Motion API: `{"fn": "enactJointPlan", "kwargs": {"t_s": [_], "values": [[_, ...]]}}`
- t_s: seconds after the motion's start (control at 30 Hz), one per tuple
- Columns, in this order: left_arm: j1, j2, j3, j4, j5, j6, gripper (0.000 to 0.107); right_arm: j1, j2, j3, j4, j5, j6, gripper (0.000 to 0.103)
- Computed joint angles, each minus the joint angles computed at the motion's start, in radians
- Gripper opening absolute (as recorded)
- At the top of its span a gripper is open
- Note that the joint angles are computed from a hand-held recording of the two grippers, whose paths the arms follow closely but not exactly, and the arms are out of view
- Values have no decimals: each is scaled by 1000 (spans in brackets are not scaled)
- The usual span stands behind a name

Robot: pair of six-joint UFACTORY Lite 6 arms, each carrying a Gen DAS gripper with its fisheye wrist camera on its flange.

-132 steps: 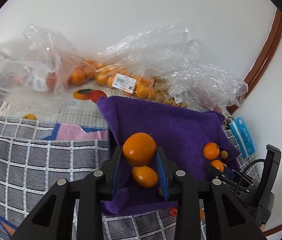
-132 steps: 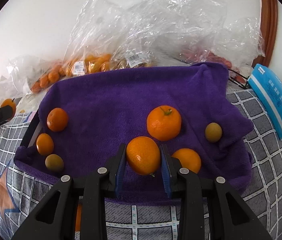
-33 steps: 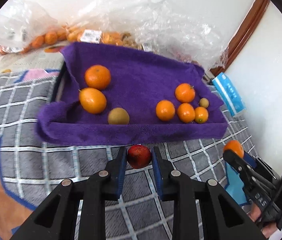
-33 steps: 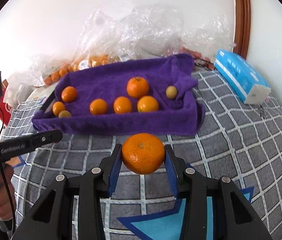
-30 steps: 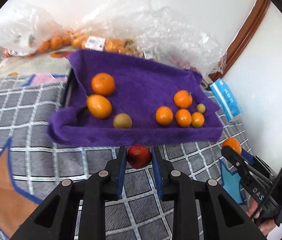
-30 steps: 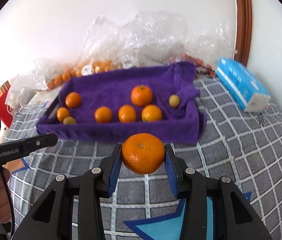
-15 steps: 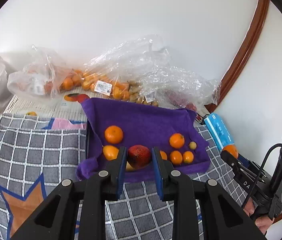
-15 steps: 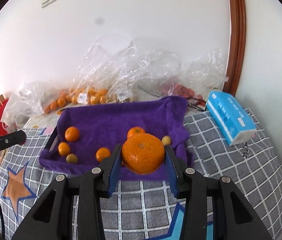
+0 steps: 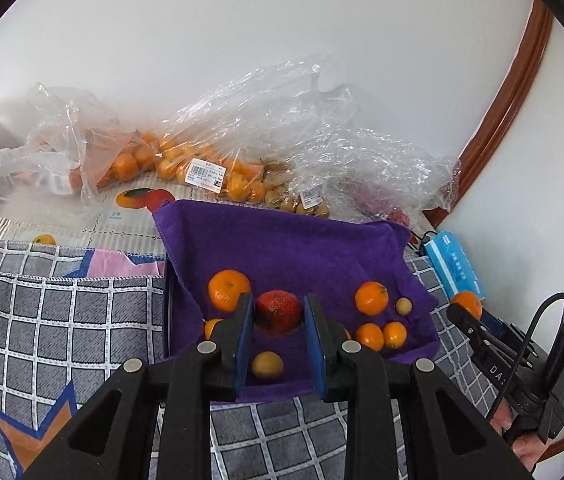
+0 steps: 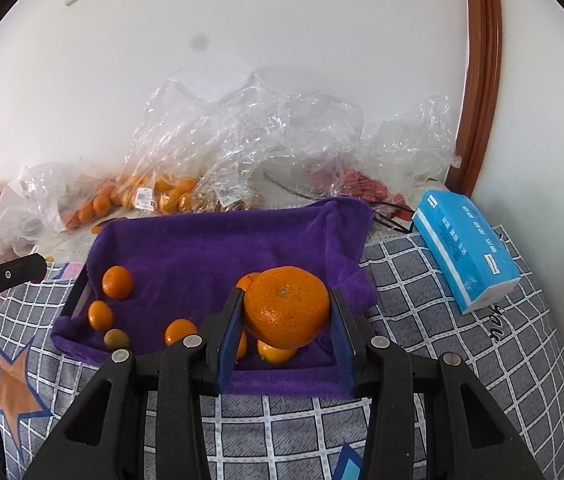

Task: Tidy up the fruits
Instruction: 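Carry both held fruits over the towel and lower them onto it, then open both grippers to release the fruits on the towel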

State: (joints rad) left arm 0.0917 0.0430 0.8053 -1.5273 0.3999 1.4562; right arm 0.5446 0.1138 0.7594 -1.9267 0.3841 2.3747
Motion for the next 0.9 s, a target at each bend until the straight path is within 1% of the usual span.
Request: {"fn": "enactJointPlan", "kwargs": {"t_s": [0.2,0.3,0.43,0.67,0.87,0.9], "values": [[-8,151,90,-39,-13,33,24,-65,121,59,-138,-21,110,41],[-26,228,135,-63,-27,48,24,-89,180,86,-249,-33,215,41],[-58,323,186,-94,-70,74,24,-104,274,147,-329,-46,288,41],[-85,386,228,-119,-101,100,24,-119,392,223,-409,-61,360,41],[-95,396,238,-91,-110,64,24,-120,411,228,-438,-56,385,42],[-95,394,236,-92,-111,64,26,-121,411,223,-449,-54,397,42]]}}
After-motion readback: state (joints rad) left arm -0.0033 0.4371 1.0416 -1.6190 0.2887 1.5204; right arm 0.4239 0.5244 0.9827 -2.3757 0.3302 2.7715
